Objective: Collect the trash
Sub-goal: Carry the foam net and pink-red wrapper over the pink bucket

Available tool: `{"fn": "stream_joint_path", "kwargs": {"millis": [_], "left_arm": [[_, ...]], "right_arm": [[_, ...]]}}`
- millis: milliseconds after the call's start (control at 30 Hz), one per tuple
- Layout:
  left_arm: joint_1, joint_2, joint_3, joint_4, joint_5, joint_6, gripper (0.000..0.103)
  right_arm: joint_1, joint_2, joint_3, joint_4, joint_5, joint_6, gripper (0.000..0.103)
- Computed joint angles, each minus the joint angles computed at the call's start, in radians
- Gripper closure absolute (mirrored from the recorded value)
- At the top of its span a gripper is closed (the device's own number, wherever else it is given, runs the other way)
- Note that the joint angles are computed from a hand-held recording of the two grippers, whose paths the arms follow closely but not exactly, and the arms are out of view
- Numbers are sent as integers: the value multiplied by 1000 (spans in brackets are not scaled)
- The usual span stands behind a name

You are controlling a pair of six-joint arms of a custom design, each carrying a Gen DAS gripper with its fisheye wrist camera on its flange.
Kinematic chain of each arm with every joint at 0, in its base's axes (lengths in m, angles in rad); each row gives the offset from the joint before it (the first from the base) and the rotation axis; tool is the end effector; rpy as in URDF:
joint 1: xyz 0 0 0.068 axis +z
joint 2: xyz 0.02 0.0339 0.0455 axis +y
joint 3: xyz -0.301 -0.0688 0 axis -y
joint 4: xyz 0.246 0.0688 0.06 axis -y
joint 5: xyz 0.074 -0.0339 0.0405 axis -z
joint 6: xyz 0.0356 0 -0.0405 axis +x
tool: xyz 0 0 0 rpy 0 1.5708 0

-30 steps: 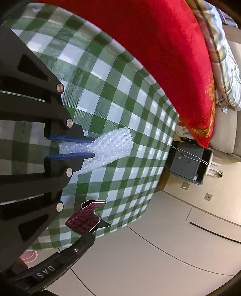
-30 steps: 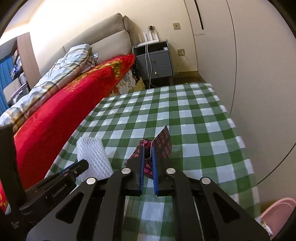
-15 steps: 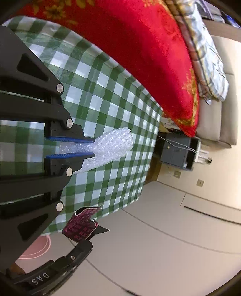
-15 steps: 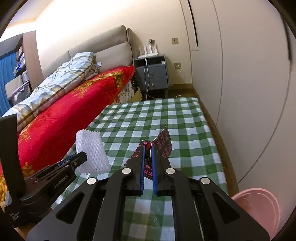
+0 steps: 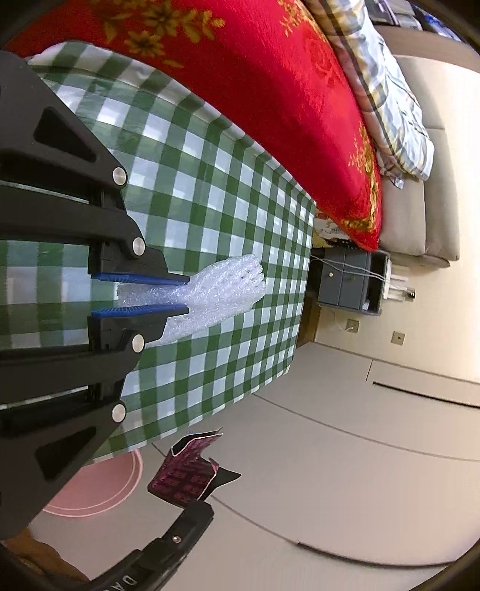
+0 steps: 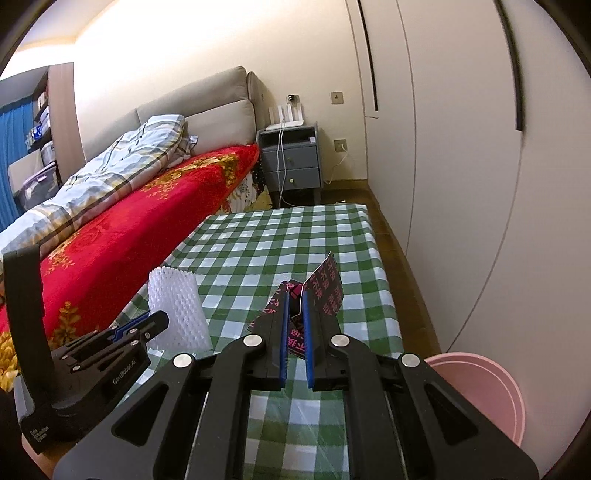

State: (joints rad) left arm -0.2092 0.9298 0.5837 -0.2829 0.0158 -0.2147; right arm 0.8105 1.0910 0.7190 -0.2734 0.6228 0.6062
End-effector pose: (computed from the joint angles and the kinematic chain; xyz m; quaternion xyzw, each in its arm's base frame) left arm 0.1763 -0.0380 0.2633 0.0011 0.8911 -0.1023 0.4420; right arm 0.1627 0.1409 0.2851 0.0492 0.8613 0.0682 0.5011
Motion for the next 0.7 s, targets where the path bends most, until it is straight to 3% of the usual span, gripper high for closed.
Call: {"fn": "stream_joint_path", "kwargs": {"millis": [400,700], "left_arm": [[-182,-69,-41,-25,-98,-58,93],[-297,-58,-49,-5,-155,-102,93]], "right_arm": [[85,-131,-45,-156,106,112,96],[59,-213,-75,-232,123,145,96]]}}
